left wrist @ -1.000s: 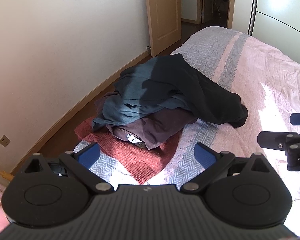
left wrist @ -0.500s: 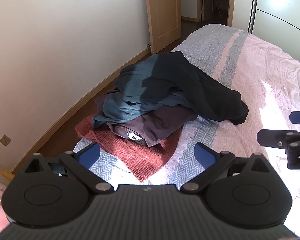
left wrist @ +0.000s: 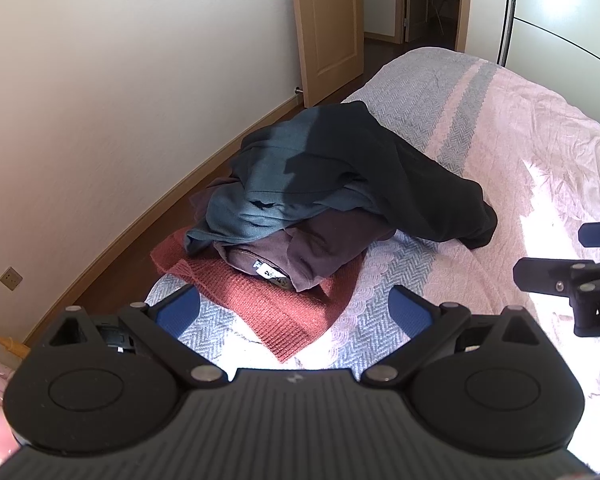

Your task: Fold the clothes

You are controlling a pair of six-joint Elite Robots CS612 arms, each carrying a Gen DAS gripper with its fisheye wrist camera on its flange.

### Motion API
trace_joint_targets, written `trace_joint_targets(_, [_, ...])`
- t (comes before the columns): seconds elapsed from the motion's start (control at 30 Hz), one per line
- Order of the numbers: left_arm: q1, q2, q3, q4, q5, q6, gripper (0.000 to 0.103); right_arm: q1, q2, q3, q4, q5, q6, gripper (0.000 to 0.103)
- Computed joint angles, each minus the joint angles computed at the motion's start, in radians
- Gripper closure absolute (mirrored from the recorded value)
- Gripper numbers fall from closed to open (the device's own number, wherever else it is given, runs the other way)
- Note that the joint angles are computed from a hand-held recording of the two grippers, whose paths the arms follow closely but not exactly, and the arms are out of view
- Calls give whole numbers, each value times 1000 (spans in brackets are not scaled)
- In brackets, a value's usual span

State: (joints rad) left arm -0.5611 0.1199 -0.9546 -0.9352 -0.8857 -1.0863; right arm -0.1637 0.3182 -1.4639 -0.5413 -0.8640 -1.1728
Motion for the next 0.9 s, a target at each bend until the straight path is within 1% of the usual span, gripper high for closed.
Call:
trace_joint_targets(0.17, [-3,-2,3,10,1,-9,4,-2,-5,11,5,-3,-3,8])
trace_joint_targets(0.3, [-10,4,-3,15,4,-36,4,-6,-5,16,6,-12,-13,8])
trace_joint_targets(0.43, [-18,17,-22,9,19,-62,4,-20,3,12,-33,-2,-38,8])
trace_joint_targets(0.5, [-23,24,-34,7,40,-72,5,-34,15,-2,-87,48,-44,8])
trace_joint_targets(0.57, [-25,30,-45,4,57,-77,6,-51,26,-8,-118,124,-23,8])
trace_joint_targets(0.67, [-22,34,-50,-2,79,-48,6,-74,43,-13,-175,241,25,8])
trace_joint_targets(0.7, [-20,35,-49,-5,91,-25,6,-74,38,-1,-167,241,30,8])
trace_joint_targets(0.77, [-12,40,-47,-22,118,33,6,-66,27,25,-163,199,46,8])
trace_joint_targets(0.83, [3,51,-51,-63,125,132,5,-61,25,40,-167,190,58,8])
trace_joint_targets(0.9, [27,85,-83,-182,98,311,5,-50,24,53,-179,167,65,8])
